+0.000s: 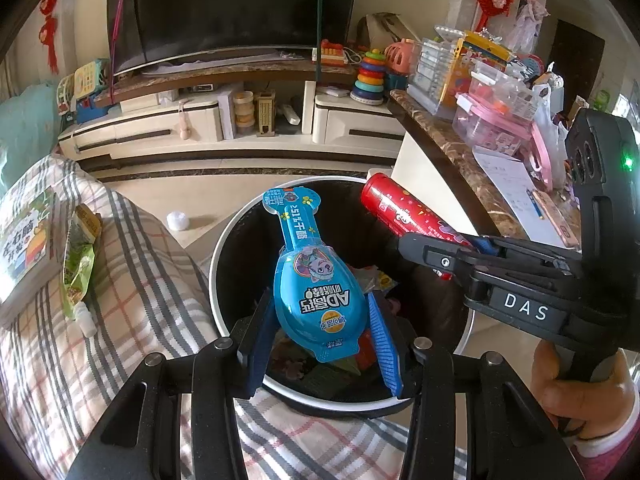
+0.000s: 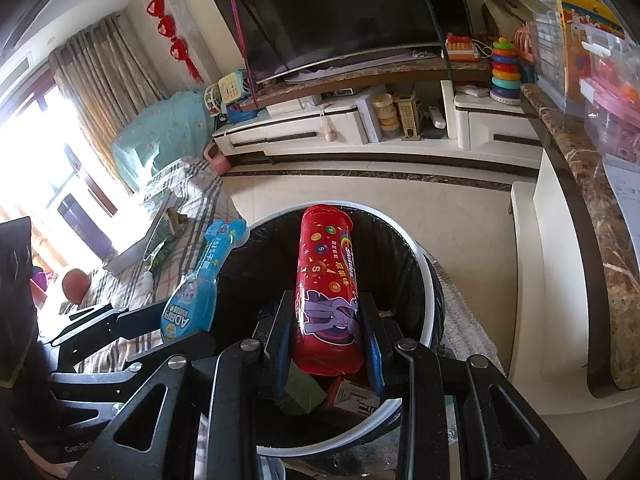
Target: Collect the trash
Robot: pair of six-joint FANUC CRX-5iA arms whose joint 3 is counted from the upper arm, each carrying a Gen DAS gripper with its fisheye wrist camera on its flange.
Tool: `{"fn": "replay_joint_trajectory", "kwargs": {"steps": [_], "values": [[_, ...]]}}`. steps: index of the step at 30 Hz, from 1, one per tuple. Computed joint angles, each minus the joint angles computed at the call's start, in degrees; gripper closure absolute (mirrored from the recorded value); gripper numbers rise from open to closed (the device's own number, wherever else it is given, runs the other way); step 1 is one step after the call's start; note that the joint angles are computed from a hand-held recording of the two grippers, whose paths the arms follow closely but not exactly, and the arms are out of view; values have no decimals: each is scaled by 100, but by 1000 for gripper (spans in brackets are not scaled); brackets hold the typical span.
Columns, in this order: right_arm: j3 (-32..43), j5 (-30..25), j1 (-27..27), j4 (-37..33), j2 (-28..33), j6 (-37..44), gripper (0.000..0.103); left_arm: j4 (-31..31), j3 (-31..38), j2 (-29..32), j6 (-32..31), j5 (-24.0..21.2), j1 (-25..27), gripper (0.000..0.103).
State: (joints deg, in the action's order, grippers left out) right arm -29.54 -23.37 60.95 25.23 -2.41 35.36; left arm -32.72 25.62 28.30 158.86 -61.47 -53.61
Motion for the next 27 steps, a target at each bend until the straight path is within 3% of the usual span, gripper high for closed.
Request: {"fn": "replay_joint_trajectory", "kwargs": {"steps": [12,18,20,22,24,27], "values": [[198,35,-136,-683,54,371,68,-69,-11,-66,106,-80,-28,53],[-85,195,-49,-262,-238,-125,58,-295,-110,-200,426,-239,-201,44],[-177,236,-5,-156,-339,-273,49,-376,-108,-221,577,-382,-280,38],[-340,329,41,113,-453,-603,31,-479,-147,-269,756,-540,-389,32],[-451,418,64,253,-534,-819,21,-560,-218,-333,979,-641,-503,29],[-699,563,154,464,-743,-1227,15,-665,-386,-467,1376,-704,-701,29]]}}
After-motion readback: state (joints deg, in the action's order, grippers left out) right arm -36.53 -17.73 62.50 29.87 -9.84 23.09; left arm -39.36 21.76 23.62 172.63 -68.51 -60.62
